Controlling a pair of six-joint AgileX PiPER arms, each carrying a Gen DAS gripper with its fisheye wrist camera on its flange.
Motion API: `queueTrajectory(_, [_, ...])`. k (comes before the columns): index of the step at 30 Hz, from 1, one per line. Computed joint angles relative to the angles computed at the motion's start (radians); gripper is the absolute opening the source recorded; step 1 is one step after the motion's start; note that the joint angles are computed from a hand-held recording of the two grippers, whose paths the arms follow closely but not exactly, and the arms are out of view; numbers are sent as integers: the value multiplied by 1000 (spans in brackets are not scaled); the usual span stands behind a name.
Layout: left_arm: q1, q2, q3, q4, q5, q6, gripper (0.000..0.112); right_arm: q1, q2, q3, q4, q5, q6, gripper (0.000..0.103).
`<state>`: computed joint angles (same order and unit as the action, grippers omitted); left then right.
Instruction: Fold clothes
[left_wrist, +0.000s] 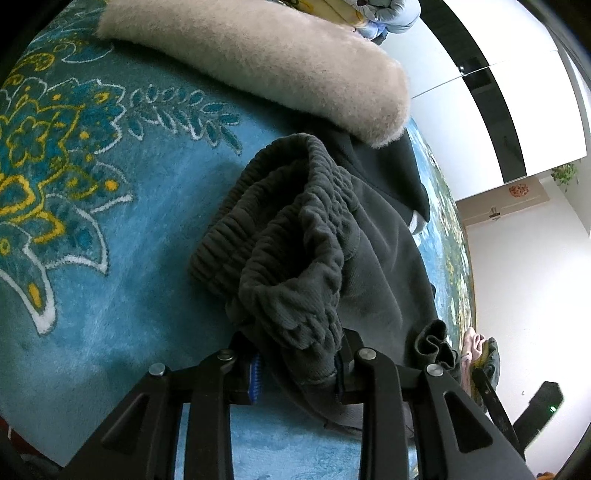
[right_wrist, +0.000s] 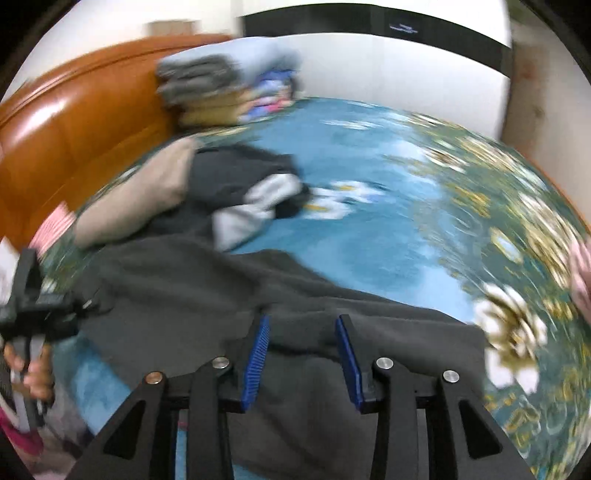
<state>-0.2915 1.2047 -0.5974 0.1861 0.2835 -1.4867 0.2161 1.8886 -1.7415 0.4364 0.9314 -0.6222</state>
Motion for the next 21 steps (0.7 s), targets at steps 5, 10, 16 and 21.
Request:
queueTrajectory(5, [-18, -32, 20, 32, 17, -49, 29, -47, 85, -52, -30, 78, 94, 41])
queueTrajectory(10, [-32, -1, -11, 74, 32, -94, 29, -7, 140, -41, -65, 102, 114, 41])
queueTrajectory(16, [-141, 29, -139, 281, 222, -272, 28, -119, 56, 6, 125, 106, 14, 41])
queueTrajectory(21, [-296, 124, -443, 398, 540, -178, 28, -243, -17, 71, 213, 64, -49, 41])
